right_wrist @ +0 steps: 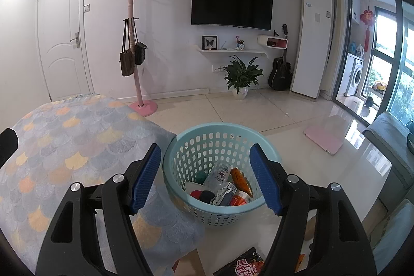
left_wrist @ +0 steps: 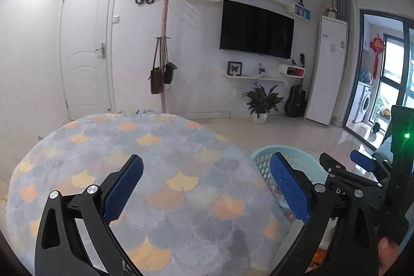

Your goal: Collect trash

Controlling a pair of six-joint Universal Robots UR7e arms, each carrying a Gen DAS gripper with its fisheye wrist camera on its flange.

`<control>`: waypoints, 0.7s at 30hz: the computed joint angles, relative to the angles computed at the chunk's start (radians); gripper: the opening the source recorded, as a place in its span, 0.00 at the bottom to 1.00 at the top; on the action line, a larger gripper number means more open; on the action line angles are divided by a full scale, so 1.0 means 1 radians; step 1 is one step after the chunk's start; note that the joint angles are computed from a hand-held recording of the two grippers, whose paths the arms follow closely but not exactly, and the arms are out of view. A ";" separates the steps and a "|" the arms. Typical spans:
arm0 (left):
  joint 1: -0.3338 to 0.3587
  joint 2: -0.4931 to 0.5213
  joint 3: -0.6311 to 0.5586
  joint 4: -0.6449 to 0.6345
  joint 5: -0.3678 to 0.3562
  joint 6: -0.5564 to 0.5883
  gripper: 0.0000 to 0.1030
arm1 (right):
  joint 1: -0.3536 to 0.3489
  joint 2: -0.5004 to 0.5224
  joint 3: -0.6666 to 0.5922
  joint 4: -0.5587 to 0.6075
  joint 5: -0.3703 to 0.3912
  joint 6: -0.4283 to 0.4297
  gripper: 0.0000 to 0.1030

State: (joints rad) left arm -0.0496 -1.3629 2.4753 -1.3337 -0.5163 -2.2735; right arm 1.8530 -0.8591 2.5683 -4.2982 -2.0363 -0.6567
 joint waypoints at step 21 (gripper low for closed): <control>-0.005 0.038 -0.044 0.080 -0.026 -0.064 0.92 | 0.010 0.005 -0.004 -0.004 0.001 -0.005 0.65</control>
State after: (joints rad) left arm -0.0549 -1.3251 2.4316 -1.2532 -0.5420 -2.3377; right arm 1.8633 -0.8537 2.5644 -4.3023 -2.0352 -0.6622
